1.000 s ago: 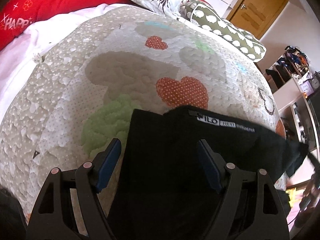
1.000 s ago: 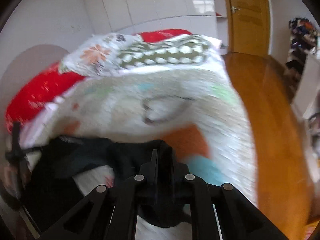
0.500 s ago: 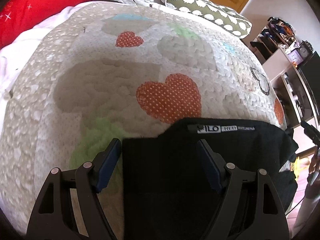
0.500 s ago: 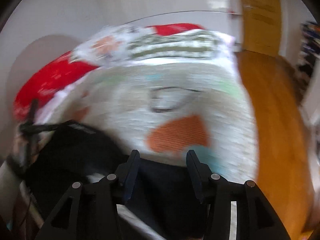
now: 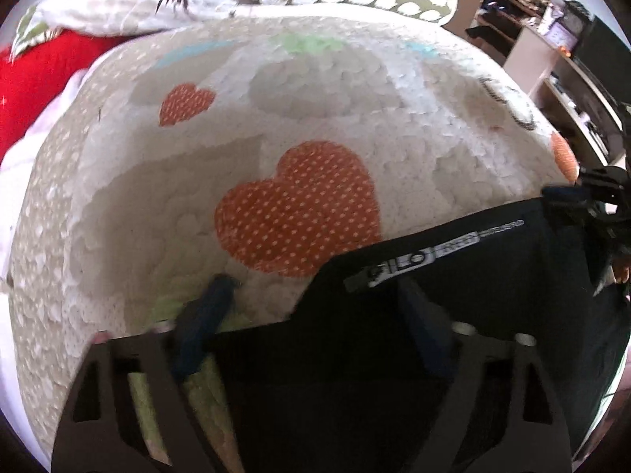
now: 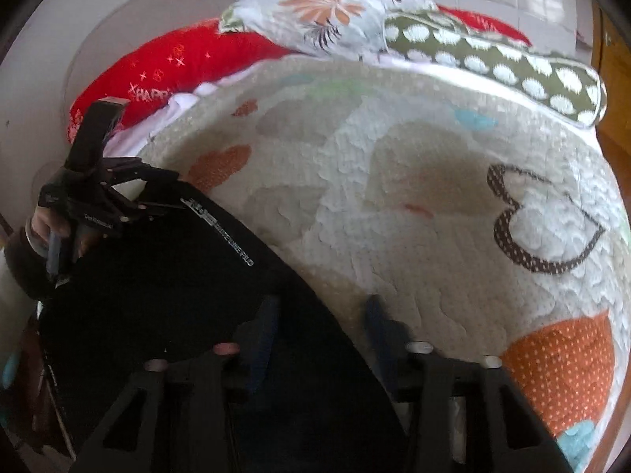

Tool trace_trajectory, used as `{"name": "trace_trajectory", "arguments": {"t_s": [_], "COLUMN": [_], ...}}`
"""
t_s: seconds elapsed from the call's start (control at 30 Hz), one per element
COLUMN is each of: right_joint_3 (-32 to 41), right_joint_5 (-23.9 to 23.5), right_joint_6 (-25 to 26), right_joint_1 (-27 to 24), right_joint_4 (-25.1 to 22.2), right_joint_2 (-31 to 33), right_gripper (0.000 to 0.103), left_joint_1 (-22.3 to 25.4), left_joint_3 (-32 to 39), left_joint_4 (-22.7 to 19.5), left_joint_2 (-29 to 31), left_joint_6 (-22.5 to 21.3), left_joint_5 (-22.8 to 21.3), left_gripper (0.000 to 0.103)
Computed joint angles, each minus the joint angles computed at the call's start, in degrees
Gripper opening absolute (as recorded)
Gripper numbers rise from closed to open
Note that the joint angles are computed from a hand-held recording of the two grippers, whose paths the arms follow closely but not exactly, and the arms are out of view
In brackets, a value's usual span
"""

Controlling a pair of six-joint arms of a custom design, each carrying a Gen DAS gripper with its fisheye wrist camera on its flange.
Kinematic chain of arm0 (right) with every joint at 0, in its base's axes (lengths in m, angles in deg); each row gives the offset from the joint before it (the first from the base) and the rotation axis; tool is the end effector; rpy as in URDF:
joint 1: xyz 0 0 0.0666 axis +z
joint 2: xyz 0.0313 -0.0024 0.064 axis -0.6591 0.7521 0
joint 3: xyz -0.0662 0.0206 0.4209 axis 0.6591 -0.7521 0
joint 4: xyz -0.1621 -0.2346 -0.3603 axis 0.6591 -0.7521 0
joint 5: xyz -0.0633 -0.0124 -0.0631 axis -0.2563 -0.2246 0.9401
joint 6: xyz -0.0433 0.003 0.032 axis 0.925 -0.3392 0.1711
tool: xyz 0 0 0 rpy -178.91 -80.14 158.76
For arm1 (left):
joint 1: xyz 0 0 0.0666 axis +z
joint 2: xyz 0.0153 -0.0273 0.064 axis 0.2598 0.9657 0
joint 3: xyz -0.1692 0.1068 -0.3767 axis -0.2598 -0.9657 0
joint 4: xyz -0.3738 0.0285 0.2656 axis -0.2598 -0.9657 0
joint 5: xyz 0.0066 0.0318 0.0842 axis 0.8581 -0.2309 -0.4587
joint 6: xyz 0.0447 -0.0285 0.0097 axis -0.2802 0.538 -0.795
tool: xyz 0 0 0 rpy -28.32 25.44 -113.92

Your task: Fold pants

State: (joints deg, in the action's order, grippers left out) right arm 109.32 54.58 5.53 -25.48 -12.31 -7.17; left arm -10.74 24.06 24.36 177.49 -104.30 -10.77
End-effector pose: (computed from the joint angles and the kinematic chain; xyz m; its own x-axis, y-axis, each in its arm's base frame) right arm 0.4232 0.1222 0.3662 -0.8461 -0.0224 -0.5325 -0.1462 0.9705 0.1916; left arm 0.6149 -0.3084 0.3433 -0.6181 0.6381 -0.4591 0.7520 0.6502 -0.1087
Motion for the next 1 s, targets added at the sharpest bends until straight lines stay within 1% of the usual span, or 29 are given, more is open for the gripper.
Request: {"name": "trace_trajectory", "arguments": {"t_s": [0.03,0.07,0.1,0.17,0.27,0.33,0.37,0.43,0.47,0.5,0.53,0.57,0.63,0.67,0.7,0.77,0.8,0.83,0.87,0.9,0.93,1.0], "right_joint_3": [0.4,0.5,0.7,1.2,1.9,2.3,2.2,1.9,1.6,1.4,0.8,0.1,-2.1,-3.2,-4.8,-8.1,-9.0,-9.7,-10.1,-10.5,-10.9,-11.0], "right_joint_5": [0.5,1.2,2.4,4.7,7.2,10.6,11.6,15.0,17.4,18.9,20.8,22.2,23.7,23.5,23.4,21.2,20.2,19.6,19.7,19.7,19.3,19.3], "right_joint_6": [0.3,0.5,0.8,0.9,0.4,0.4,0.3,-0.3,-1.0,-1.8,-3.2,-4.8,-9.3,-10.8,-13.1,-18.3,-20.0,-21.6,-23.4,-25.3,-26.6,-28.8], "right_joint_1": [0.4,1.3,1.9,3.6,6.5,9.9,11.2,15.3,18.4,20.5,23.7,26.3,31.6,33.1,35.4,38.8,39.8,40.4,40.9,40.9,40.5,40.2], "right_joint_4": [-0.2,-0.2,-0.1,-0.2,-0.7,-2.0,-2.7,-4.1,-5.1,-5.9,-6.8,-7.2,-7.8,-7.5,-7.5,-6.4,-6.4,-6.8,-7.7,-8.5,-8.8,-8.6], "right_joint_2": [0.3,-0.1,-0.4,-2.0,-6.2,-9.4,-10.9,-14.2,-16.1,-17.3,-19.0,-20.0,-21.7,-21.4,-21.6,-21.1,-20.3,-19.2,-18.1,-17.4,-17.5,-18.9], "right_gripper": [0.007,0.006,0.006,0.005,0.005,0.005,0.005,0.005,0.005,0.005,0.005,0.005,0.005,0.005,0.005,0.005,0.005,0.005,0.005,0.005,0.005,0.006], "left_joint_1": [0.1,0.1,-0.3,-0.8,-0.1,0.7,1.2,2.1,2.8,3.7,4.8,5.8,7.7,8.5,9.2,10.1,10.4,10.6,11.0,11.7,12.3,13.8], "left_joint_3": [-0.2,-0.3,-1.5,-3.9,-7.7,-11.4,-13.4,-17.3,-19.2,-21.6,-24.2,-26.5,-30.7,-32.5,-34.4,-37.7,-38.7,-39.4,-39.8,-40.4,-41.0,-42.3], "left_joint_4": [0.1,-0.2,1.4,4.3,7.7,10.6,12.0,14.4,15.4,16.3,17.1,17.7,17.8,17.6,17.3,16.1,15.3,14.2,13.0,12.1,11.6,11.3], "left_joint_2": [-0.4,-0.7,-1.9,-4.4,-9.0,-13.6,-16.2,-21.2,-23.7,-26.4,-29.2,-31.4,-35.3,-36.6,-38.0,-40.2,-40.7,-41.2,-41.4,-41.9,-42.6,-44.4], "left_joint_6": [0.0,-0.2,-0.2,-0.5,1.5,2.7,2.8,3.1,3.4,3.8,4.7,5.7,8.3,9.1,9.6,9.8,10.0,10.1,10.4,10.8,11.3,11.6], "left_joint_5": [1.1,2.6,1.8,0.0,2.0,4.1,5.1,7.4,8.4,10.1,11.9,12.8,15.0,16.0,16.2,14.7,13.8,13.2,12.8,12.5,12.2,12.8], "left_gripper": [0.044,0.034,0.020,0.016,0.015,0.014,0.014,0.014,0.014,0.014,0.014,0.014,0.014,0.014,0.014,0.014,0.017,0.024,0.029,0.039,0.047,0.048]}}
